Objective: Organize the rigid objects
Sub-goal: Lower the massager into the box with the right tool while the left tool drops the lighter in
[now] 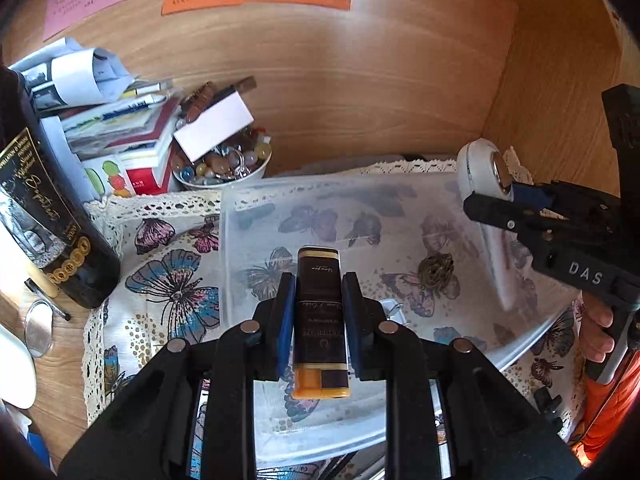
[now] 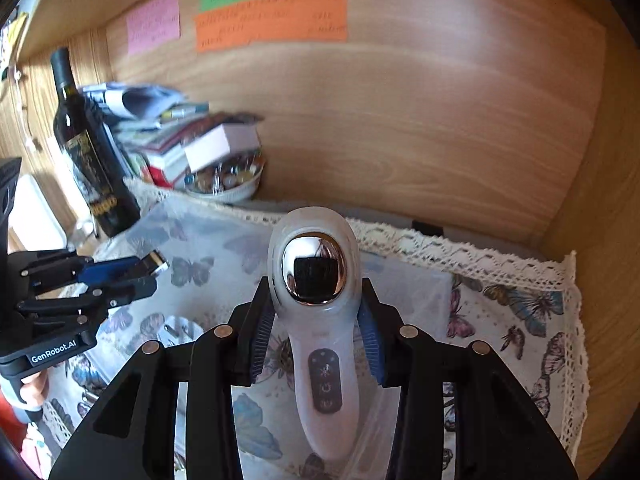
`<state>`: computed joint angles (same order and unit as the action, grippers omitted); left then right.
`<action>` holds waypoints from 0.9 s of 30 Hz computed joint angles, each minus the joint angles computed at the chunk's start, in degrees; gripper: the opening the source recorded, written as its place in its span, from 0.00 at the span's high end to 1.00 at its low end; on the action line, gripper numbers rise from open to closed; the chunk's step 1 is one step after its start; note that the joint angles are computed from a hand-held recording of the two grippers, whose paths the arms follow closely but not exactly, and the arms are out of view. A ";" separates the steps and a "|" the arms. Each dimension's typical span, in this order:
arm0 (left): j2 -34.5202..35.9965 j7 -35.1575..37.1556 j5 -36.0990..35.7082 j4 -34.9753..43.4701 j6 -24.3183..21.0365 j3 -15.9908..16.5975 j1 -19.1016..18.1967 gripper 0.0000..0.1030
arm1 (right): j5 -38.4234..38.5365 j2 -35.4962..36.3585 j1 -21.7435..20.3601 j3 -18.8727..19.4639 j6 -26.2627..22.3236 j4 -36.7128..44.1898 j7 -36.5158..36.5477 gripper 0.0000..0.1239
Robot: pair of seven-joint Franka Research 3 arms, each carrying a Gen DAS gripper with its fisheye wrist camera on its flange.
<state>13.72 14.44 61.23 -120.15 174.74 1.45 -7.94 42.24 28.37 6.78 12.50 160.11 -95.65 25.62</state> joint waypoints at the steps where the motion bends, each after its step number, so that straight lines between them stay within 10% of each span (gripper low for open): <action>1: 0.10 0.73 -0.68 -0.05 0.09 -0.30 0.28 0.78 | -1.23 0.19 0.82 -0.84 0.12 -0.05 1.05 0.70; 11: -0.13 1.11 -0.72 -0.20 -1.00 0.11 -0.72 0.76 | -9.43 1.48 3.07 -3.53 -2.74 0.49 7.38 0.70; 19: -3.70 -11.06 11.89 -1.28 -3.48 -0.42 -1.01 0.46 | -7.61 -1.31 1.06 -1.00 -1.37 -3.01 4.61 0.61; 27: -11.46 -26.96 27.41 -5.55 -7.48 -5.37 1.97 0.16 | 11.38 -9.58 -3.94 4.79 4.07 -10.94 -12.23 0.47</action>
<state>2.26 -12.52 88.65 -125.70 167.25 -3.92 -5.98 53.62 18.79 2.84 17.28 164.18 -106.60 13.39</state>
